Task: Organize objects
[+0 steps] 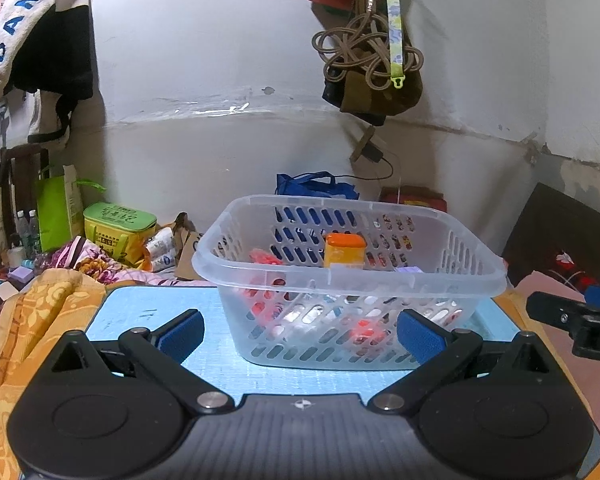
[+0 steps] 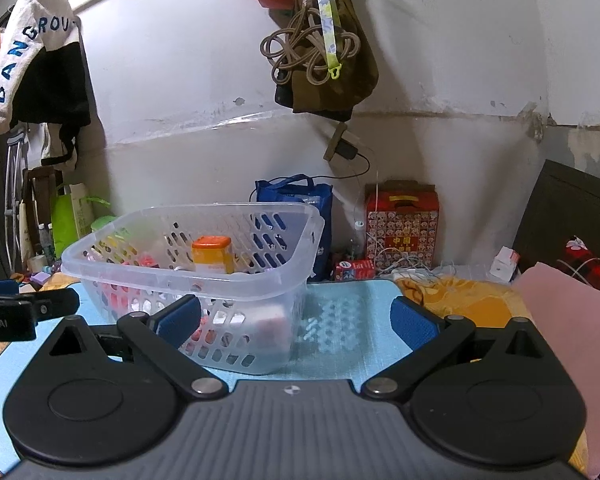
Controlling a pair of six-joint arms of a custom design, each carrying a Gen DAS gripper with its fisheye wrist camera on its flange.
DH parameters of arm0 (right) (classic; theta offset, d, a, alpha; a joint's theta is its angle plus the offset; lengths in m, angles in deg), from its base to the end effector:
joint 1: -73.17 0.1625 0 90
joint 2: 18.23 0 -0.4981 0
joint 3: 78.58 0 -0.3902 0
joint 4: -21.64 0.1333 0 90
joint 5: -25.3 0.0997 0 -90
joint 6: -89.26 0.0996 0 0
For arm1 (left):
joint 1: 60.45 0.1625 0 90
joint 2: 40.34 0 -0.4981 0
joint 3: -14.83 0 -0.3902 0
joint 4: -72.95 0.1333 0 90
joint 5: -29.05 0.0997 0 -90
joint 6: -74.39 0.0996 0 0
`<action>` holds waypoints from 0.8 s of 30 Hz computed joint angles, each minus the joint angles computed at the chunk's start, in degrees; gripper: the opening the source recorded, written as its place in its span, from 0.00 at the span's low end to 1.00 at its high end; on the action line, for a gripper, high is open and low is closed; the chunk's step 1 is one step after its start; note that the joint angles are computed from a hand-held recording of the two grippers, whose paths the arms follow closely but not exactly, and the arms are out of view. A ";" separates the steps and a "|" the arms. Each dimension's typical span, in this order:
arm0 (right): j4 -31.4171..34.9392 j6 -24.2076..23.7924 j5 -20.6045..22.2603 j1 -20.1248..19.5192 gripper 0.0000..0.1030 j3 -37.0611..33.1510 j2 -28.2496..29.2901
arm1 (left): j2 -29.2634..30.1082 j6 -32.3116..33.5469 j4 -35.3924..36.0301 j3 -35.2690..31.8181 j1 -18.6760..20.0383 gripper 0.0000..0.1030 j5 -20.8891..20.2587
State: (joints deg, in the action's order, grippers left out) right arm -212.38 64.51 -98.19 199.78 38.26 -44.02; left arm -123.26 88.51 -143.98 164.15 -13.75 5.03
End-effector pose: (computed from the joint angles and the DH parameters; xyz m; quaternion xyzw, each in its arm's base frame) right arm 0.4014 -0.4090 0.0186 0.3268 -0.8027 0.4514 0.2124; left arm -0.0439 -0.3736 0.3661 0.1073 0.7672 -0.5276 0.3486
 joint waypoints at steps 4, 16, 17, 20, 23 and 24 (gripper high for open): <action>0.05 -0.55 -0.27 0.15 1.00 -0.17 0.23 | 0.04 0.65 -0.87 -0.07 0.15 1.00 -0.08; 0.07 -1.21 -0.48 0.37 1.00 -0.31 0.51 | 0.40 1.67 -2.30 -0.07 0.14 1.00 -0.06; 0.07 -1.24 -0.45 0.37 1.00 -0.28 0.50 | 0.45 1.82 -2.43 -0.07 0.13 1.00 -0.04; 0.08 -1.34 -0.67 0.53 1.00 -0.33 0.60 | 0.78 2.29 -2.93 -0.04 0.05 1.00 -0.01; 0.05 -1.41 -0.73 0.58 1.00 -0.30 0.60 | 0.98 2.43 -3.30 -0.02 -0.06 1.00 0.03; 0.05 -1.41 -0.73 0.58 1.00 -0.30 0.60 | 1.04 2.45 -3.41 0.00 -0.10 1.00 0.07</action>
